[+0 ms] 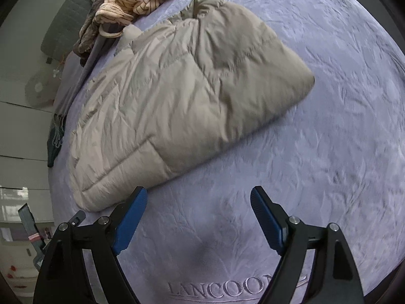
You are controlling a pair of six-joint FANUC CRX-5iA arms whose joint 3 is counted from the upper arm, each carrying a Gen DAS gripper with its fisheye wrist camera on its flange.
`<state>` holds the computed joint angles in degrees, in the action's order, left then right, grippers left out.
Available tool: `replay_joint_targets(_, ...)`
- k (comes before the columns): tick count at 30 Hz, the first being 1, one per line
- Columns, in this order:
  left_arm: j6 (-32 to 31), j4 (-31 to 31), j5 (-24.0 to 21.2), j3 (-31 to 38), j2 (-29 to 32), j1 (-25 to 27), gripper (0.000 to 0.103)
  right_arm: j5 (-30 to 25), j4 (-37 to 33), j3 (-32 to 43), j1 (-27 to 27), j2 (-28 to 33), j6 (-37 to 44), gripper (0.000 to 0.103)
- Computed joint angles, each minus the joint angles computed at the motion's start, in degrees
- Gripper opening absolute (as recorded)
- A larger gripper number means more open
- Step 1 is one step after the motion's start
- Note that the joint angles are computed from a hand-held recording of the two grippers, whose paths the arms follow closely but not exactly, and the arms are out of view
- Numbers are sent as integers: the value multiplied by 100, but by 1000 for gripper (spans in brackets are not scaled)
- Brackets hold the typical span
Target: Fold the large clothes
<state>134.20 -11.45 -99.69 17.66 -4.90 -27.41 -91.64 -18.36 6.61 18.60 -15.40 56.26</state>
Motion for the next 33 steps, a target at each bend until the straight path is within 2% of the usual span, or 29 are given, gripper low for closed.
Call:
replay_joint_targets(2,-32,105,122,-214,-126,80,103,84,39,-164,114,-107,-150,94)
replay_joint_targets(10,-240,289,410,-797,-553,361,103,535,-35,-636,353,-383,-657,96)
replay_joint_targets(12,-292,344,541,-964,-675,471,103,686,-77,-716,354,-410,-691,103)
replay_joint_targets(18,-321,654,950,-1420,-946,847,103,1158,-307,-864,178,-430,-728,103)
replay_joint_targets(20,-123,648,1043,-1519,-1043,931,103,1232,-368,-860,85,-395,-723,103)
replay_joint_targets(24,-49,1045,1436,-1924,-1327,1356,103,1437,-485,-845,-88,-372,-722,103)
replay_joint_targets(27,-231,1675,1914,-2432,-1622,1785,103,1612,-544,-837,-169,-336,-707,103)
replay_joint_targets(30,-400,2330,2502,-2984,-1939,2150,103,1763,-860,-802,-421,-208,-730,103)
replay_joint_targets(33,-322,2585,2812,-3245,-1998,2236,103,1810,-1253,-739,-665,10,-733,103)
